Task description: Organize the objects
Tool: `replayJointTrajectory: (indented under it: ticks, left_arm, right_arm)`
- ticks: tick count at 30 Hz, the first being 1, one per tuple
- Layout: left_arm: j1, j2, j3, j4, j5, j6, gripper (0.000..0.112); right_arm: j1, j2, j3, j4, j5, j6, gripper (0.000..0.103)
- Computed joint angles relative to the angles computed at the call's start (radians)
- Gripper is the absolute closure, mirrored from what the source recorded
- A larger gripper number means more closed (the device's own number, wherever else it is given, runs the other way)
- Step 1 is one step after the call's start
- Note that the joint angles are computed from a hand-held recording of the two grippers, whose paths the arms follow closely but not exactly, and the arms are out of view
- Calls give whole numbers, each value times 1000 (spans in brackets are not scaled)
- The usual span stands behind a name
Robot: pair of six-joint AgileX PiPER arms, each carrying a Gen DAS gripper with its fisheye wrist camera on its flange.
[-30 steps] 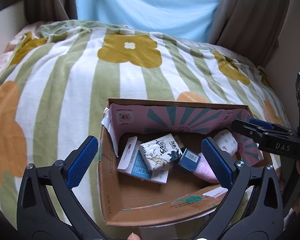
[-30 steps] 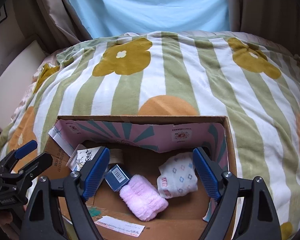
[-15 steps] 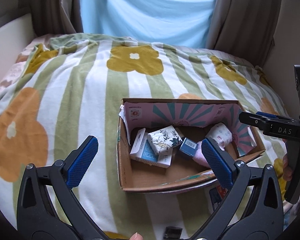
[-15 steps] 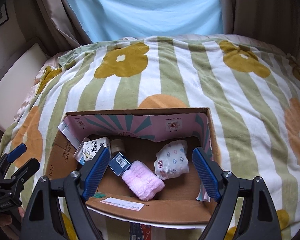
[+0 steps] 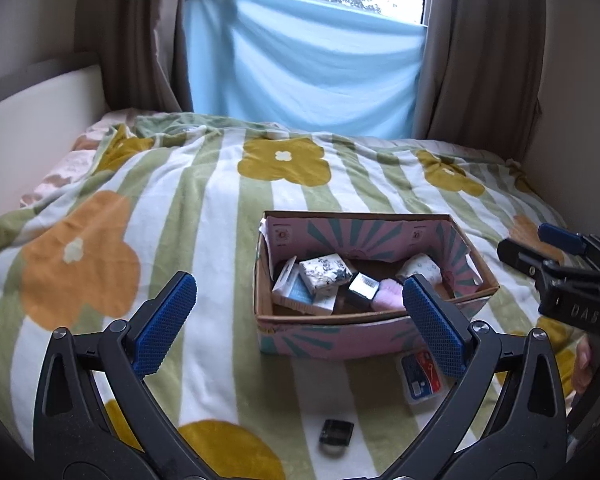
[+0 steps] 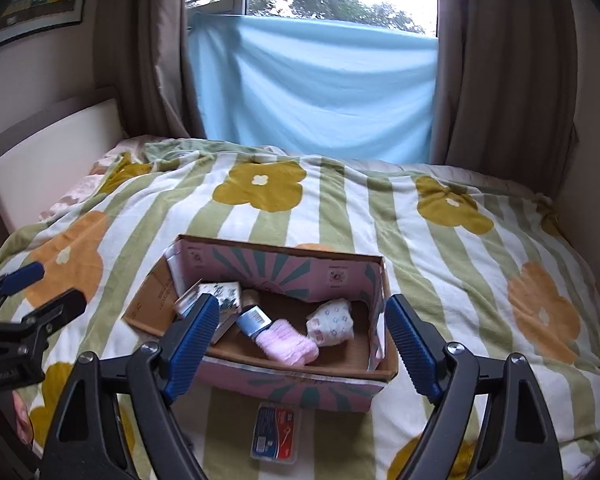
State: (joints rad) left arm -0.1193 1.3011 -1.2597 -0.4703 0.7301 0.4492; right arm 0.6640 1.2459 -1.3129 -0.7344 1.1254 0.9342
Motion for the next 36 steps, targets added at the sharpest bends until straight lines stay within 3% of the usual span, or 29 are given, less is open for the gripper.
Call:
replayJointTrajectory:
  ticks: [12,17,24,36]
  left_arm:
    - [27,-136,291,-115,-62,168,9]
    - [63,-178,471,-273,-84,377,10]
    - [13,-138,638,-394,-183,543,11]
    - [-93,20,653,-432,-328,605,31]
  right_arm:
    - [238,-145,297,-115,7,286,21]
    - [187,-185,425,-35,-106,316,21]
    - [127,-147,518,2,-233,335,21]
    - [40,-10,575,21,-389,316,21]
